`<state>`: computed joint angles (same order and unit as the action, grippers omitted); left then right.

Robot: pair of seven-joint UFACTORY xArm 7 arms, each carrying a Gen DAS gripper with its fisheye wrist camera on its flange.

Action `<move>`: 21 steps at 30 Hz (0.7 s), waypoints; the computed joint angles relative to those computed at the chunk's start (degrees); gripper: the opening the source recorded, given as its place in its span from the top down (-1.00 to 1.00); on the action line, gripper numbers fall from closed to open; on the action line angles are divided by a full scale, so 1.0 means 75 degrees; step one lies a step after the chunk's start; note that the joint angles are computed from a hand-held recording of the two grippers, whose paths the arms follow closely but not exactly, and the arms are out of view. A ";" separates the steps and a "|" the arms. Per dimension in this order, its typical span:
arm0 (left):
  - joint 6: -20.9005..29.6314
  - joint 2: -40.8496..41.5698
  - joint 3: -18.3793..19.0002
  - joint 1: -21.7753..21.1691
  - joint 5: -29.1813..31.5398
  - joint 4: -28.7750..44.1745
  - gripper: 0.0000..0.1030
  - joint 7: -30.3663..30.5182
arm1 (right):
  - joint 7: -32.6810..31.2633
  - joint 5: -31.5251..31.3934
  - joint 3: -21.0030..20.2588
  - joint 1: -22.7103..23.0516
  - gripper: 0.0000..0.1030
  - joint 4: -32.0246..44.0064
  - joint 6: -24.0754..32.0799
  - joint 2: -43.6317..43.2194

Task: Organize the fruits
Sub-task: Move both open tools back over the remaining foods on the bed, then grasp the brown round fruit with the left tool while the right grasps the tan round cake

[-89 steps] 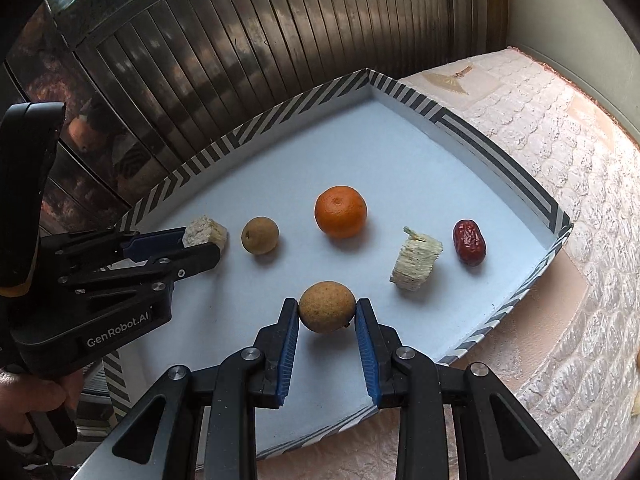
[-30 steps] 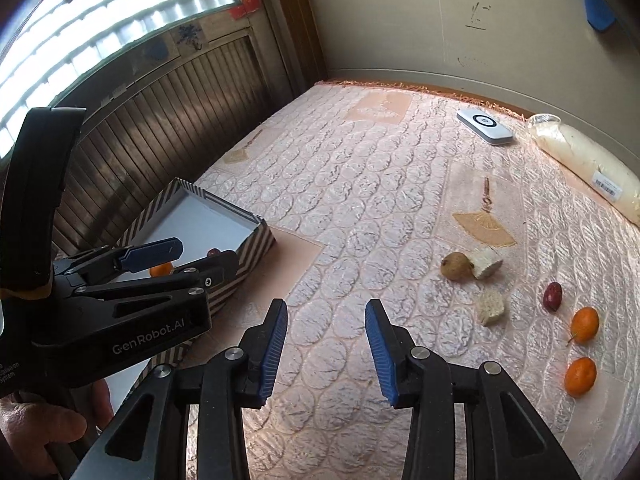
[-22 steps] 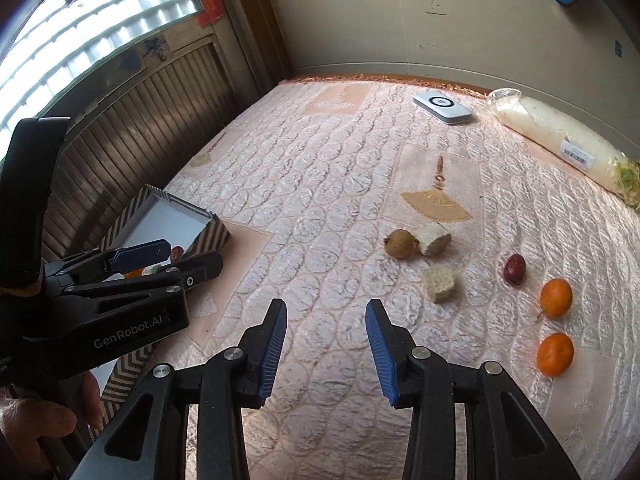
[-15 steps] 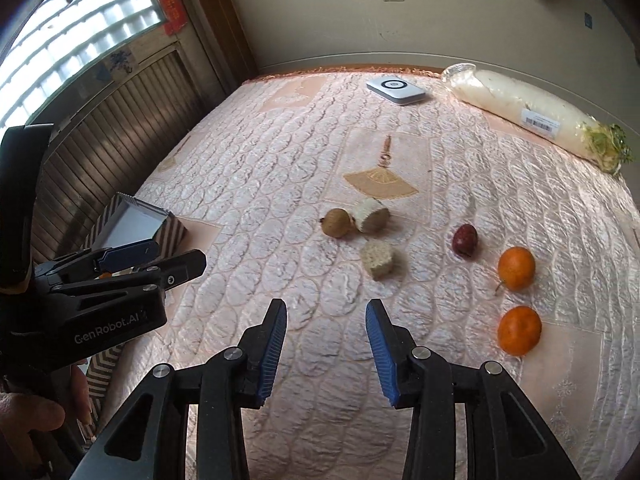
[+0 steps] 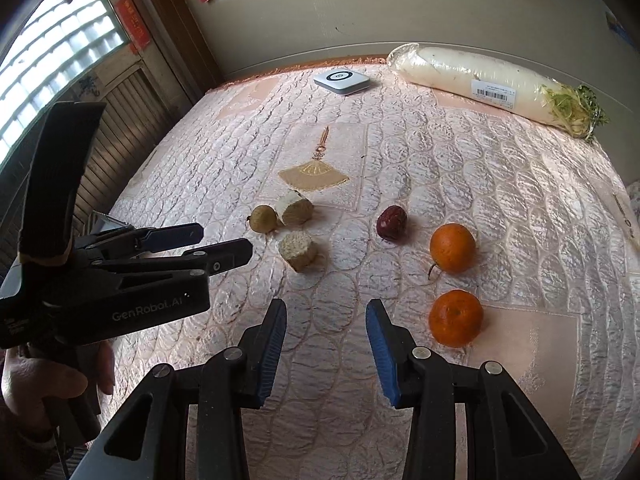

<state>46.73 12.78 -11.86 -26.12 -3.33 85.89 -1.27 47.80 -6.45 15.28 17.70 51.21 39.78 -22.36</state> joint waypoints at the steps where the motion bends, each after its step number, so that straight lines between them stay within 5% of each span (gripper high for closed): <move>1: 0.0044 0.0122 -0.0013 0.0017 -0.0034 0.0132 -0.21 0.0106 | -0.0023 0.0007 -0.0018 0.0006 0.23 -0.0025 -0.0021 -0.0025; 10: 0.0133 0.0819 -0.0043 -0.0016 -0.0063 0.0936 -0.19 0.0996 | -0.0344 0.0217 -0.0177 0.0008 0.23 -0.0137 -0.0252 -0.0015; 14: 0.0205 0.0943 -0.0032 -0.0057 -0.0094 0.1024 0.40 0.1188 | -0.0588 0.0272 -0.0235 0.0013 0.23 -0.0069 -0.0416 0.0165; 16: 0.0133 0.0901 -0.0030 -0.0037 -0.0168 0.0949 0.55 0.1211 | -0.0663 0.0253 -0.0233 -0.0003 0.23 0.0003 -0.0489 0.0290; 21: 0.0123 0.0741 0.0002 0.0059 -0.0397 0.0786 0.55 0.1124 | -0.0934 0.0252 -0.0288 0.0009 0.23 0.0301 -0.0648 0.0772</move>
<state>47.65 18.33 -11.85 -25.68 -6.31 91.78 7.16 40.79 -4.56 13.12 17.77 53.47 34.92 -16.57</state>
